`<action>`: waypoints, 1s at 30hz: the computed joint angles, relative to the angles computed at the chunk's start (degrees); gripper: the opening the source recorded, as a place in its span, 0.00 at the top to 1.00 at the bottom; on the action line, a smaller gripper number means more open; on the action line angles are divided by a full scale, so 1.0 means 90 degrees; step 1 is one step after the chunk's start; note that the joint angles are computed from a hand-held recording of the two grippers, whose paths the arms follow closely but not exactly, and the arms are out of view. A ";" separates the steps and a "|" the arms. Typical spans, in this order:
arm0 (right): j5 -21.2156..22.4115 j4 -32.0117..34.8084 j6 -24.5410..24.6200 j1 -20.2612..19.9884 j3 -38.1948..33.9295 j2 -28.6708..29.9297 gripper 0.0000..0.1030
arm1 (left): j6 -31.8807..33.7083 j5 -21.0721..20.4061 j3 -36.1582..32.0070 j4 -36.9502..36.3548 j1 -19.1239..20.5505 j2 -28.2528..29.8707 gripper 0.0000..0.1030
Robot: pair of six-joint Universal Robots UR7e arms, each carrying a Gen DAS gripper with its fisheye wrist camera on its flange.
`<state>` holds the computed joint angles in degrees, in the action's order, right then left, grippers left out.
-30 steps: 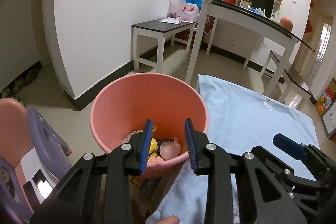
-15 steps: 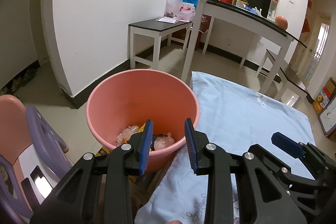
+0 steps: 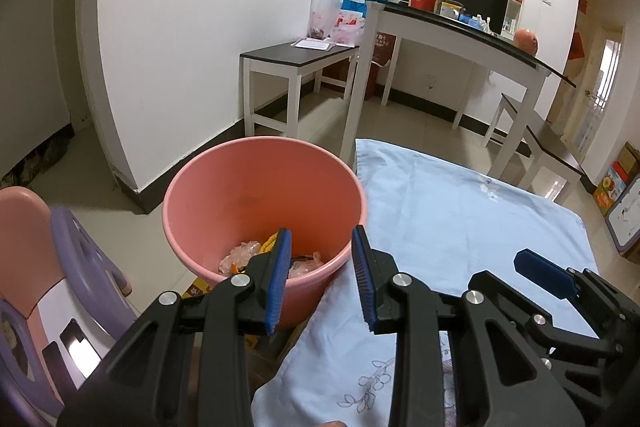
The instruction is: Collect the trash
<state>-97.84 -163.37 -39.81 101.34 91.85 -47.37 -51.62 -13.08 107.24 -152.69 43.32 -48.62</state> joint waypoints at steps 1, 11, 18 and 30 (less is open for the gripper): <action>0.0011 -0.0001 0.0001 -0.0003 0.0007 -0.0011 0.41 | -0.0027 0.0008 -0.0007 0.0040 -0.0011 0.0007 0.70; 0.0066 -0.0010 -0.0001 -0.0026 0.0077 -0.0085 0.41 | -0.0070 0.0037 -0.0006 0.0110 -0.0042 0.0014 0.70; 0.0104 -0.0071 0.0103 -0.0043 0.0082 -0.0118 0.41 | -0.0145 0.0054 -0.0032 0.0249 -0.0072 0.0007 0.70; 0.0085 -0.0033 0.0176 -0.0055 -0.0016 -0.0087 0.41 | -0.0215 0.0060 -0.0056 0.0370 -0.0090 0.0003 0.70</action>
